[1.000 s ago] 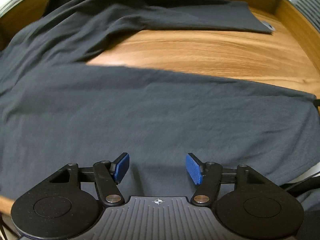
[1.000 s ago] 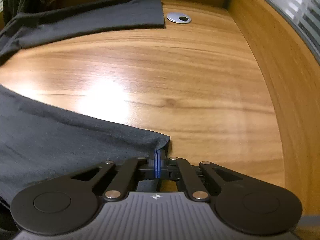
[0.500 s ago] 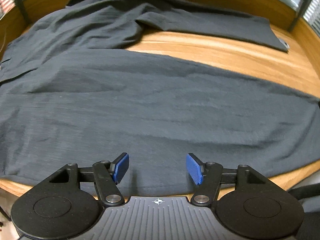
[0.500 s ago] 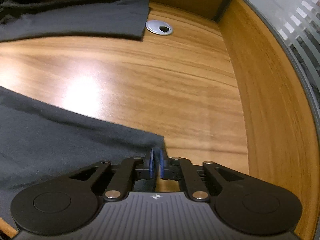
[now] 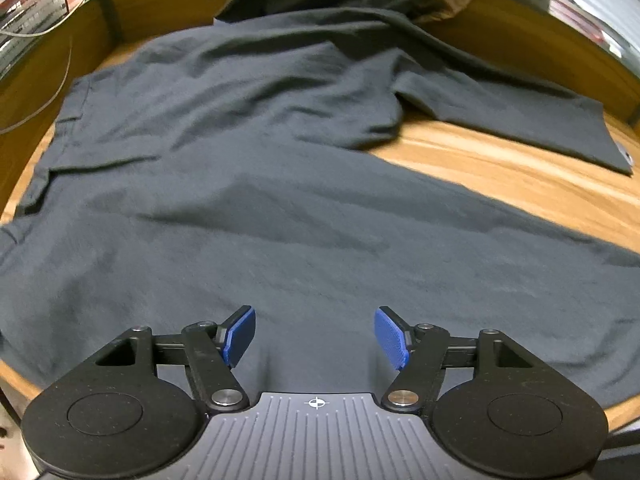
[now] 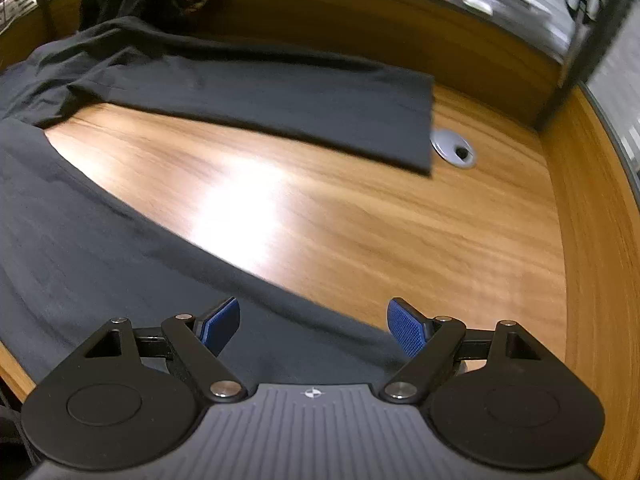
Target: Fold clothes
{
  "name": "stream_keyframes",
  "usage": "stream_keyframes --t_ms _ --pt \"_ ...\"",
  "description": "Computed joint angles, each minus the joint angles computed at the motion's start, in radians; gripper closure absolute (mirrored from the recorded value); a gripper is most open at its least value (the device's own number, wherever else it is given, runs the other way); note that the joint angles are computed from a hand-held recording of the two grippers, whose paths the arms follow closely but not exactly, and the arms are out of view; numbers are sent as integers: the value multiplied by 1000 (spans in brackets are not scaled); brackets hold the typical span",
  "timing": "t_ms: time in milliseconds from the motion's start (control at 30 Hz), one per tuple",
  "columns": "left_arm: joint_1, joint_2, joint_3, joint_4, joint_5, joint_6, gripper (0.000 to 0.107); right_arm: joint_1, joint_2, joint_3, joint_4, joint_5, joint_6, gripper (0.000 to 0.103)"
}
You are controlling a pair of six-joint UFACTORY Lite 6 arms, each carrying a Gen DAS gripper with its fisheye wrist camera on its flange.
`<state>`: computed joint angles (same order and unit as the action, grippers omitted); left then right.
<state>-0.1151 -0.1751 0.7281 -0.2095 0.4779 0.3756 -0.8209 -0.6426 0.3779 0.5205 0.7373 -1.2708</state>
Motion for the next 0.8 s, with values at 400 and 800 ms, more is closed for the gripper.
stream_keyframes --t_ms 400,800 --pt "-49 213 242 -103 -10 66 34 185 560 390 64 -271 256 19" --pt "-158 316 345 84 22 -220 34 214 1124 791 229 -460 608 19"
